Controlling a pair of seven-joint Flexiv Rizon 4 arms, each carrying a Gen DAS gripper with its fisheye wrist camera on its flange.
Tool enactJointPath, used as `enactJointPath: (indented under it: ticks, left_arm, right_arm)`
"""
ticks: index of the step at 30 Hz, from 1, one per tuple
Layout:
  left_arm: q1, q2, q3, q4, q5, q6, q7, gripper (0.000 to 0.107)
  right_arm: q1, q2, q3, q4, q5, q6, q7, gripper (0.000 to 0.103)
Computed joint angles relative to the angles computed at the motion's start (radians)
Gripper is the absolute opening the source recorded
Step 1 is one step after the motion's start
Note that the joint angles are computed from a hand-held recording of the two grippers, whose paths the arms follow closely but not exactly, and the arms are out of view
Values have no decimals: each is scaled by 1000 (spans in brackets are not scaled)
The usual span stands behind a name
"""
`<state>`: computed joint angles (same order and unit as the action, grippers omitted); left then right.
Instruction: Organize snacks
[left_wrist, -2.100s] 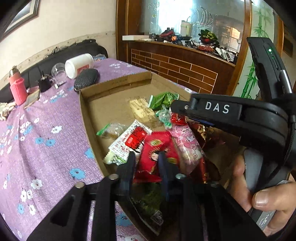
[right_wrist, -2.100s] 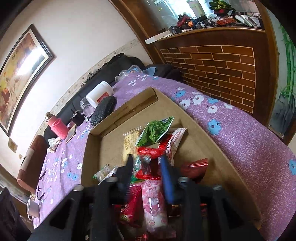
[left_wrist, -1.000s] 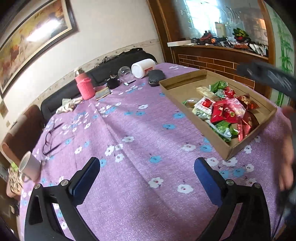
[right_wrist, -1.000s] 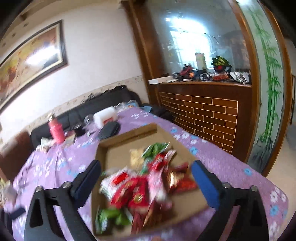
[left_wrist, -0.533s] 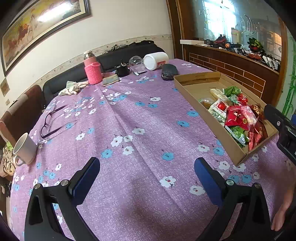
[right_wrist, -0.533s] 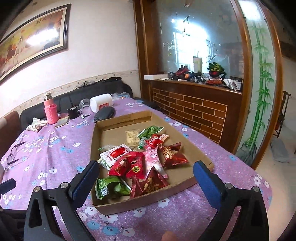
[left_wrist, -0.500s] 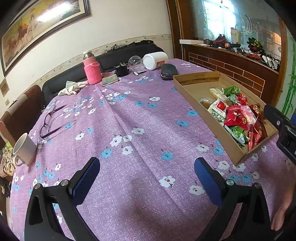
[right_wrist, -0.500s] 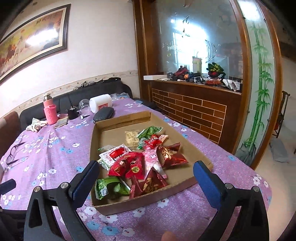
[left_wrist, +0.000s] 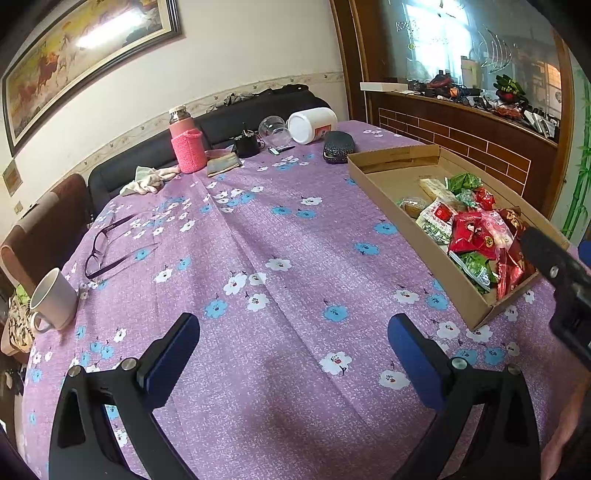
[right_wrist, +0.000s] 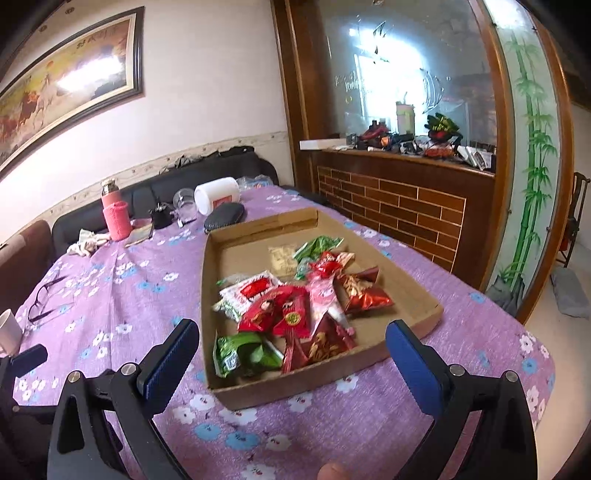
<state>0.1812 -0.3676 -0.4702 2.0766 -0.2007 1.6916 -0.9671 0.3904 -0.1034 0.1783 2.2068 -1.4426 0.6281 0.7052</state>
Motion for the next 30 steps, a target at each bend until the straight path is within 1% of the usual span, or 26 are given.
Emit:
enactJointPath:
  ticks: [3,6,20,30]
  left_arm:
    - [-3,2,4,1,3,3,-1,102]
    - [7,5,-8,7,6,9,-1,102]
    - [-2,7,4,7,29,17,-18,102]
    - [14,6,-17,11,21,6,-11,102]
  right_arm:
    - [4,-4,2,-4,6,-11,-5,102]
    - [3,-5,0,-4,13,-6,-8,102]
    - [1,-5,-2,-3,11,1,-8,102]
    - [2,-10,-3,-7,11,2,-10,102]
